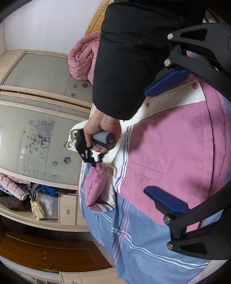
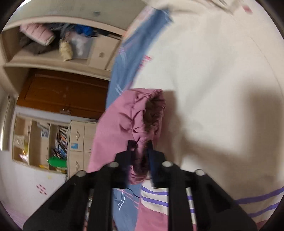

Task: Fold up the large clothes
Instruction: 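Grasp the cuff of the folded sleeve with the right tool, then lay the sleeve flat across the chest and open the right tool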

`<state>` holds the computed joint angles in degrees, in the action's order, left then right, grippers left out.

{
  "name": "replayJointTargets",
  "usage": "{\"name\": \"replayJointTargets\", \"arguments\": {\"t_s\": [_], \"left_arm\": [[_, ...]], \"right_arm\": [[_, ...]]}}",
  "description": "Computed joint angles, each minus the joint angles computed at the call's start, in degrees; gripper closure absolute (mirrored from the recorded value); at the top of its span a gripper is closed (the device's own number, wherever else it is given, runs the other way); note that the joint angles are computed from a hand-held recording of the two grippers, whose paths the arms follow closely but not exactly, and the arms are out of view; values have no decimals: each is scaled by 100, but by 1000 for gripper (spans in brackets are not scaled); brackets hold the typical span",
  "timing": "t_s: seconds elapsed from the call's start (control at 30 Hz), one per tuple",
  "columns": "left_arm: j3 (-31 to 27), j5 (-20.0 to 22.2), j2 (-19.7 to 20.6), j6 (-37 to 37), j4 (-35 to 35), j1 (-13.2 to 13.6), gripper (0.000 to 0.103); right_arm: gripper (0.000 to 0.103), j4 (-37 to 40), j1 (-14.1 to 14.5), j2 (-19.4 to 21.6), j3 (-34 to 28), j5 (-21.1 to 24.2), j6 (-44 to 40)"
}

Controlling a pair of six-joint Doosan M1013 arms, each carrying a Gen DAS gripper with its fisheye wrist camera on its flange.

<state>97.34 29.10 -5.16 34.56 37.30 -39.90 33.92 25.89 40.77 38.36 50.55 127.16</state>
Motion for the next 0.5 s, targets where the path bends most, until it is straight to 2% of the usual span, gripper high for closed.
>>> {"name": "replayJointTargets", "arguments": {"t_s": [0.1,0.27,0.5], "left_arm": [[-11,-21,19,48,-121,8,2],[-30,-25,40,179,-206,-27,2],[-15,-22,41,352,-346,-53,2]], "right_arm": [[93,-358,51,-58,-237,0,-346],[94,-1167,66,-643,245,-611,-750],[94,-2435,-120,-1228,1312,-710,130]]}}
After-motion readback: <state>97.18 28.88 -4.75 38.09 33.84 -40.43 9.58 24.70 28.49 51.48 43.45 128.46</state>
